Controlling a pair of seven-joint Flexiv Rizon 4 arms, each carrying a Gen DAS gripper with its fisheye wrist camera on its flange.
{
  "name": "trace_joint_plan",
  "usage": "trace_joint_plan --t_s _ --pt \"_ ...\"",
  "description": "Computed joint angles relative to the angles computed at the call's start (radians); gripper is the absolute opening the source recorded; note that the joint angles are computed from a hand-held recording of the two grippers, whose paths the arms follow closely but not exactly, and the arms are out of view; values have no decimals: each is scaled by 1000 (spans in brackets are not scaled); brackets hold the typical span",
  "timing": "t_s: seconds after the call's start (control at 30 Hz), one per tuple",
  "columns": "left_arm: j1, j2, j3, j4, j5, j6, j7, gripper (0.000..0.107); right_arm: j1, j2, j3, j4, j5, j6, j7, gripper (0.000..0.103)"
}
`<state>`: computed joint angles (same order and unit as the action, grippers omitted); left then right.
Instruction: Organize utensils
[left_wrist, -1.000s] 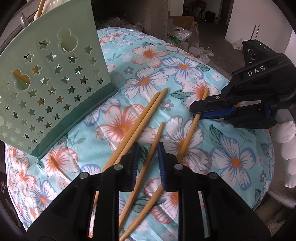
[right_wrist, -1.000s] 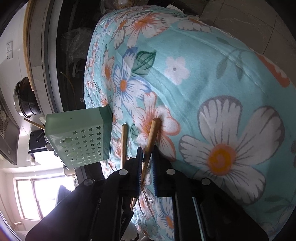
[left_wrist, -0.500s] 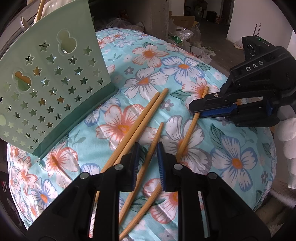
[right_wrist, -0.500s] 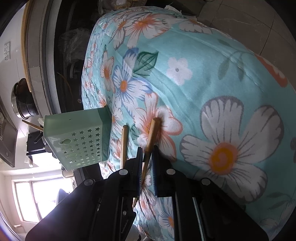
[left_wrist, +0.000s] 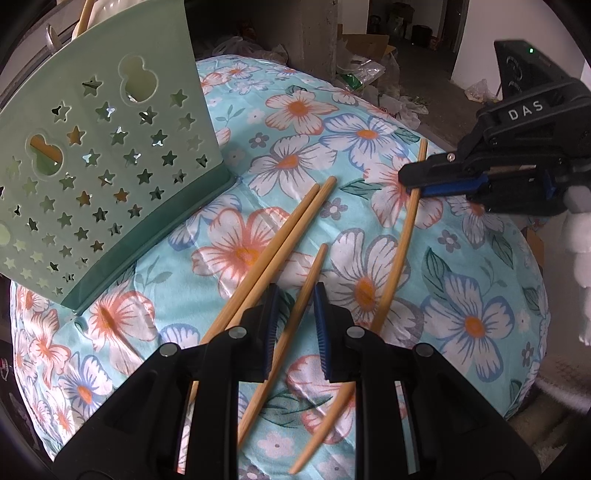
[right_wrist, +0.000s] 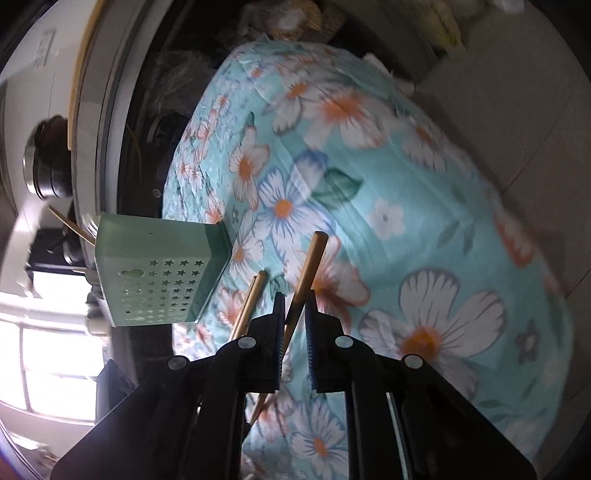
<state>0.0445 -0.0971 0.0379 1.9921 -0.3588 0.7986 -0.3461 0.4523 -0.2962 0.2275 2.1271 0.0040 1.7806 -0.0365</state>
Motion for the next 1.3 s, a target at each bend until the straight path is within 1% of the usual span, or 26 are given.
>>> trace_joint_plan --t_s 0.07,0.13,0.23,0.3,0.47,0.53,0.6,0.67,0.83,0.87,0.9,0.93,0.97,1.0,1.17,1.3 --pt "-2 1 0 3 -1 5 -1 18 14 19 -29 -16 -43 -94 -17 14" --pt "-2 2 0 6 -3 8 -2 18 35 22 -58 -27 -72 -145 -13 17" --pt "-3 2 0 7 -3 9 -2 18 48 11 -76 -38 -96 -169 -2 17" --pt "-2 2 0 7 -4 10 1 18 71 11 -108 -41 -126 -185 15 17" --pt "-2 2 0 7 -4 7 -1 18 99 14 -151 -41 -196 -220 58 19" --pt "-2 2 0 7 -4 8 0 18 112 17 -170 -33 -227 -216 81 23" --pt "-2 2 0 7 -5 7 -1 18 117 17 -179 -37 -254 -218 93 31" --pt "-1 2 1 6 -7 5 1 18 117 17 -182 -42 -276 -227 103 33" --pt "-1 1 0 6 -7 6 0 18 138 23 -219 -38 -361 -253 161 33" --pt "-2 1 0 6 -7 6 0 18 144 24 -229 -34 -379 -251 180 30" --pt "-1 1 0 6 -7 6 1 18 144 26 -232 -33 -394 -259 192 25" --pt "-1 1 0 6 -7 5 0 18 141 25 -232 -30 -405 -257 203 23" --pt "-1 1 0 7 -7 6 0 18 141 25 -237 -23 -414 -245 220 19" --pt "-1 1 0 7 -8 6 1 18 141 24 -243 -14 -421 -228 236 18" --pt "-1 1 0 7 -8 7 0 18 166 20 -284 7 -441 -172 270 17" --pt "-1 1 0 7 -7 6 1 18 189 13 -308 22 -407 -116 272 15"
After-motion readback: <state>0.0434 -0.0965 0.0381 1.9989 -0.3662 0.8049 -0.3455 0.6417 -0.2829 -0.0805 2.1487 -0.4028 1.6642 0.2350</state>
